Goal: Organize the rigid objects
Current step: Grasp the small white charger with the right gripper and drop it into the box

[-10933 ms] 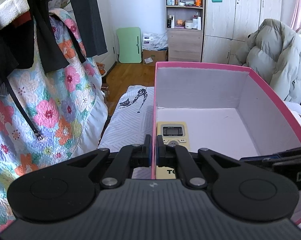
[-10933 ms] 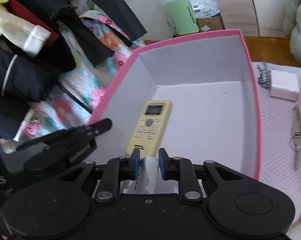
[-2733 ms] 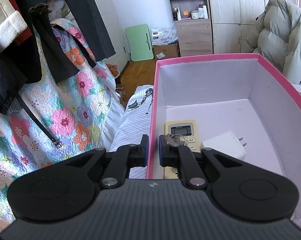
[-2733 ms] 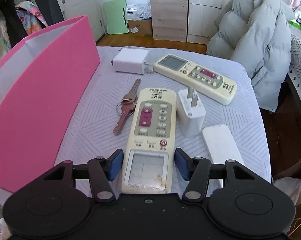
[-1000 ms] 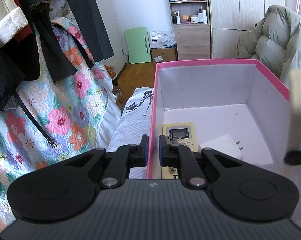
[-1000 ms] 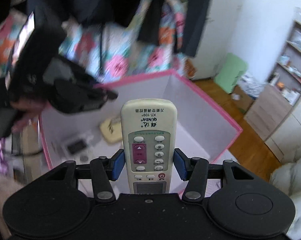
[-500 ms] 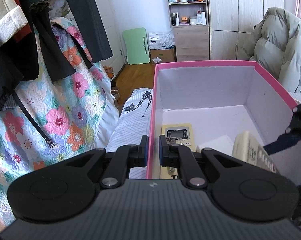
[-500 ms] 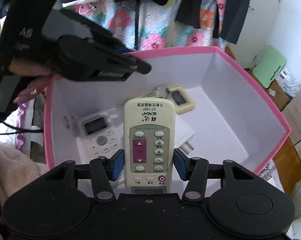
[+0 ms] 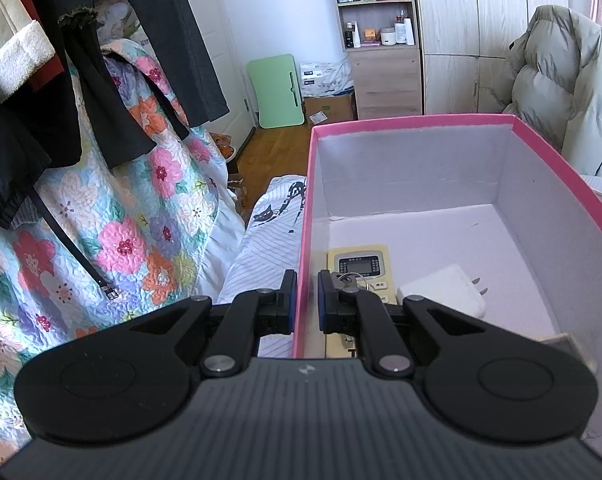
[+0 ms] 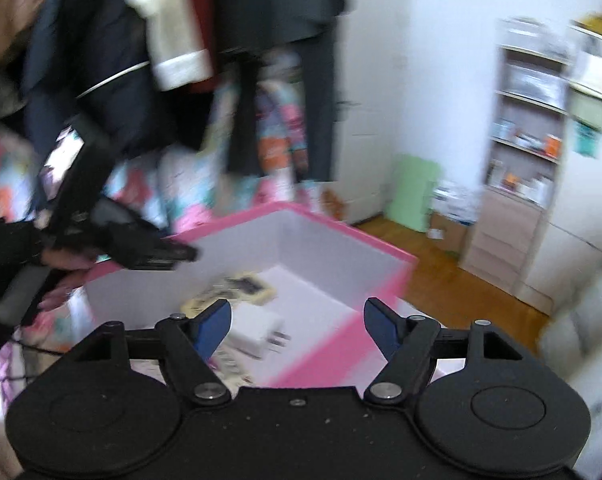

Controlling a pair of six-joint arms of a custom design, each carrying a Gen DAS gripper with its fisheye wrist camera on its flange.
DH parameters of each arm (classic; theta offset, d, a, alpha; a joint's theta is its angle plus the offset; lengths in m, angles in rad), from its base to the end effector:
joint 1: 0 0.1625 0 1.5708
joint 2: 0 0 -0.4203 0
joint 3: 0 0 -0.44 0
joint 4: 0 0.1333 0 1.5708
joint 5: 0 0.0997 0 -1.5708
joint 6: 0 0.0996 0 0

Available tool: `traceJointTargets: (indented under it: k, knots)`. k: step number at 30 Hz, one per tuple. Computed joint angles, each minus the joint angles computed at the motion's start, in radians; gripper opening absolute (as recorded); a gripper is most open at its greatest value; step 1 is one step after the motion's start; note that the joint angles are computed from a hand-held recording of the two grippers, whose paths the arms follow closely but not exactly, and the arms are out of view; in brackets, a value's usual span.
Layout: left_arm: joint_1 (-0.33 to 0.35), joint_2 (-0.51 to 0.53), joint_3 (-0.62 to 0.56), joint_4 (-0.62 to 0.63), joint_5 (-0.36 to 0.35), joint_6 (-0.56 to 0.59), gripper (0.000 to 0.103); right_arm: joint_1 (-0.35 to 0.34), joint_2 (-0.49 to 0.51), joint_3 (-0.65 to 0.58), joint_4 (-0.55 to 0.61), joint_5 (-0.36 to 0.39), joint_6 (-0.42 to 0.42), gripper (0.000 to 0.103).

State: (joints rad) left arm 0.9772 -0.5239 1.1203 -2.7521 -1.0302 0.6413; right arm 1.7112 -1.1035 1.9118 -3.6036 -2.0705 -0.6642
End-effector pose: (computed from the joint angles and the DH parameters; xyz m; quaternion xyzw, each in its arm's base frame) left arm -0.3271 -0.8147 0.1095 0.4715 0.7970 -0.2717 0.2622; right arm 0.1700 -0.5914 0.2837 0.1797 -0.7853 0.4855 0.3396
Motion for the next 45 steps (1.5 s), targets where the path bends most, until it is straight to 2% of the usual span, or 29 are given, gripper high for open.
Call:
traceJointTargets:
  k: [3, 6, 11, 13, 15, 17, 18, 21, 23, 24, 28, 31, 36, 38, 40, 42, 45]
  knots:
    - [-0.002, 0.001, 0.001, -0.002, 0.003, -0.002, 0.009, -0.01, -0.019, 0.044, -0.058, -0.104, 0.149, 0.077]
    - [-0.002, -0.001, 0.001, 0.002, -0.002, -0.007, 0.009, -0.042, -0.068, 0.103, -0.047, -0.116, 0.311, 0.077]
    - [-0.003, 0.001, -0.001, 0.001, 0.002, -0.003, 0.009, -0.064, -0.041, 0.132, -0.133, -0.224, 0.382, 0.077]
    - [-0.003, 0.003, -0.003, 0.002, 0.003, 0.001, 0.009, -0.075, -0.031, 0.131, -0.156, -0.264, 0.382, 0.077]
    - [-0.003, 0.004, -0.005, 0.002, 0.004, 0.002, 0.009, -0.081, -0.008, 0.11, -0.184, -0.32, 0.339, 0.077]
    - [-0.003, 0.005, -0.005, 0.002, 0.004, 0.0, 0.009, -0.095, 0.004, 0.091, -0.172, -0.353, 0.303, 0.067]
    - [-0.003, 0.005, -0.006, 0.001, 0.005, 0.0, 0.009, -0.103, 0.007, 0.079, -0.128, -0.373, 0.315, 0.059]
    - [-0.003, 0.005, -0.006, 0.002, 0.003, -0.001, 0.009, -0.138, 0.002, 0.078, -0.078, -0.339, 0.355, 0.054]
    - [-0.003, 0.005, -0.005, 0.002, 0.003, -0.001, 0.009, -0.152, 0.02, 0.057, -0.067, -0.354, 0.353, 0.037]
    - [-0.003, 0.005, -0.006, 0.001, 0.003, 0.0, 0.009, -0.151, 0.036, 0.044, -0.09, -0.374, 0.327, 0.026]
    - [-0.003, 0.005, -0.005, 0.001, 0.004, 0.0, 0.009, -0.127, 0.076, 0.026, -0.246, -0.389, 0.237, 0.026]
    - [-0.003, 0.005, -0.006, 0.001, 0.004, -0.001, 0.009, -0.09, 0.063, 0.033, -0.282, -0.35, 0.213, 0.026]
    - [-0.004, 0.003, -0.002, 0.001, 0.009, 0.002, 0.009, -0.024, 0.012, 0.038, -0.21, -0.195, 0.229, 0.026]
    - [-0.004, 0.002, -0.001, 0.002, 0.005, 0.0, 0.009, -0.007, -0.005, 0.031, -0.152, -0.104, 0.235, 0.026]
    - [-0.002, 0.001, -0.004, 0.007, 0.0, -0.007, 0.009, 0.006, -0.019, 0.007, -0.045, -0.029, 0.212, 0.026]
    - [-0.002, 0.002, -0.005, 0.008, -0.003, -0.009, 0.009, 0.017, -0.015, -0.028, 0.047, -0.004, 0.141, 0.026]
    - [0.0, 0.0, -0.004, 0.01, -0.009, -0.009, 0.009, 0.023, 0.003, -0.106, 0.228, -0.004, 0.111, 0.026]
